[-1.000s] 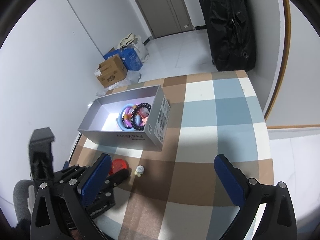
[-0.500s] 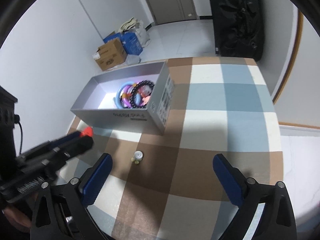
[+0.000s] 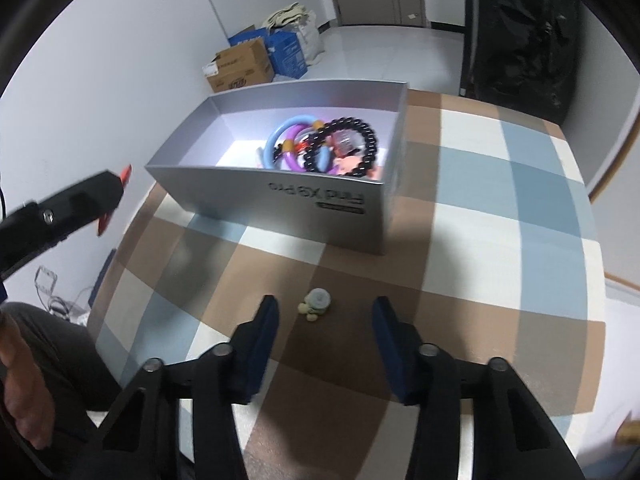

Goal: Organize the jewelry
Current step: 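Lift the red badge with the left gripper toward the silver box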

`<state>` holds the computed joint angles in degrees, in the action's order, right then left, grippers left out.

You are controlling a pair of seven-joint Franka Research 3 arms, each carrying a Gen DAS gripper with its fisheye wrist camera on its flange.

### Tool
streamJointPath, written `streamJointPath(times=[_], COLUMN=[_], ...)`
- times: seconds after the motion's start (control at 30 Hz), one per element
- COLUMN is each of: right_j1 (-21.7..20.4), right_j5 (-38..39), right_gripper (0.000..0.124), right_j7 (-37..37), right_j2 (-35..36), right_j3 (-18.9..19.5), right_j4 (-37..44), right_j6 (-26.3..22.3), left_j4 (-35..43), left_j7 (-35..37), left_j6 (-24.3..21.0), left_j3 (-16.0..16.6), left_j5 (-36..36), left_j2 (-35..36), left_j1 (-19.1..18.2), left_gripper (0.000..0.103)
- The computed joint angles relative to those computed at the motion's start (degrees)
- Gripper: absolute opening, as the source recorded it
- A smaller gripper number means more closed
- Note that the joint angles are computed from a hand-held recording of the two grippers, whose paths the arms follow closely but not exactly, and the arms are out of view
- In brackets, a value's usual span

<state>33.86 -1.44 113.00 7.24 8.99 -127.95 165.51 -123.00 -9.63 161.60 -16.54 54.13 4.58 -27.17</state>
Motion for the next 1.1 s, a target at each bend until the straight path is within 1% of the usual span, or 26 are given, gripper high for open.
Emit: streamJointPath(times=[0.03,0.1,0.17,0.27,0.3,0.37,0.5,0.67,0.87,1.0,1.1], right_j1=[0.3,1.7,2.9,3.0,3.0,3.7,3.7,3.4,2.6,2.2,1.2], right_j5=[-0.8,-5.8,-10.4,-12.7,-13.1,-15.7,-18.3,-18.2,-16.7,-15.2,-11.0], right_gripper=[0.036,0.033,0.02,0.016,0.012,0.012,0.01,0.01,0.01,0.01,0.01], right_j7=[0.5,4.1,7.6,9.0,9.1,10.8,12.2,12.2,11.0,9.6,6.9], right_j2=[0.3,1.0,1.4,2.0,2.2,2.4,2.3,2.1,1.2,0.2,-1.0], right_j3=[-0.2,-1.7,-2.7,-2.6,-2.5,-3.0,-2.8,-2.2,-1.7,-1.3,-0.4], right_j4=[0.4,1.3,2.3,3.2,3.5,4.0,4.2,3.9,3.1,2.4,1.3], right_j6=[-0.3,-1.1,-2.5,-3.1,-3.3,-3.9,-4.5,-4.2,-2.5,0.1,2.9], left_j4=[-0.2,-0.6,-0.7,-0.9,-0.9,-0.9,-0.8,-0.6,-0.3,0.0,1.0], left_j7=[-0.4,-0.4,-1.2,-1.8,-2.0,-1.9,-1.0,0.8,1.3,2.0,2.0], left_j6=[0.3,0.6,1.1,1.5,1.6,1.4,1.6,1.3,0.6,0.1,-2.0], left_j3=[0.1,0.2,0.3,0.3,0.3,0.2,0.1,0.0,0.2,0.2,0.3], left_j5=[0.1,-0.2,0.5,1.1,1.2,1.1,0.0,-2.0,-2.5,-3.6,-3.1], left_j2=[-0.1,-0.3,-0.4,-0.5,-0.6,-0.6,-0.4,0.1,0.4,0.9,1.3], left_j1=[0.1,0.3,0.4,0.6,0.6,0.7,0.9,0.7,0.2,0.1,-0.4], left_gripper=[0.037,0.037,0.037,0.037,0.037,0.037,0.037,0.037,0.037,0.037,0.037])
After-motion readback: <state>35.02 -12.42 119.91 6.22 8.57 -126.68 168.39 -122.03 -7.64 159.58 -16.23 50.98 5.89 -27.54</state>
